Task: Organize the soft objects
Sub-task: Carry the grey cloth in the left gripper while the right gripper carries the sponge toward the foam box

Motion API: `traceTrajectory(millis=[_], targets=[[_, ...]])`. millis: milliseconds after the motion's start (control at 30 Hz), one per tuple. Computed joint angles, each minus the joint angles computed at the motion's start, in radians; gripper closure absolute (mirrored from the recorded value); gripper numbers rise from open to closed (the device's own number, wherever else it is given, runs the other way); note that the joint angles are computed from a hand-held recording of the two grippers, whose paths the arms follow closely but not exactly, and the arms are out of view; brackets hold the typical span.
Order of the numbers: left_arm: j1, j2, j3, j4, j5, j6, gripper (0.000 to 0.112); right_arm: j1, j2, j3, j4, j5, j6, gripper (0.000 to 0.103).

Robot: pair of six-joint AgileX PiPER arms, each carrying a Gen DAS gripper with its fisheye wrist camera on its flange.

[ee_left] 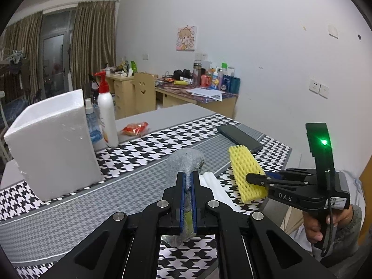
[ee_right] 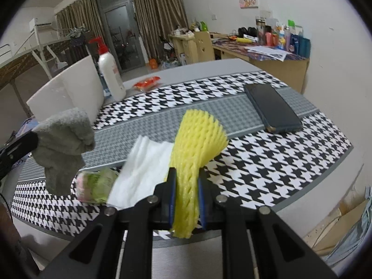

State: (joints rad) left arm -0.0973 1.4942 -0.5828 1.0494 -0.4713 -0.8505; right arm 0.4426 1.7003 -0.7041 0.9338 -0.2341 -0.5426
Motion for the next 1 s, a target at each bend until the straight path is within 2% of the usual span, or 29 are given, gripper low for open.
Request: traceTrajectory(millis=[133,867,1000], targets=[[0.018,-0.012,-0.006,0.014,0.001,-0.024,0.107,0.013,-0.022,-0.006,0.05,-0.009,-0.056,0.083],[0.083,-0.045,-0.031,0.013,0.061,-0.026,0.107,0.073,-0.032,-0.087,0.1,-0.028,-0.165,0.083],[0.108,-0.06,-0.04,0.052,0.063,-0.059,0.107,0.077,-0.036,-0.109,0.099,-0.027,-0.179,0.083]])
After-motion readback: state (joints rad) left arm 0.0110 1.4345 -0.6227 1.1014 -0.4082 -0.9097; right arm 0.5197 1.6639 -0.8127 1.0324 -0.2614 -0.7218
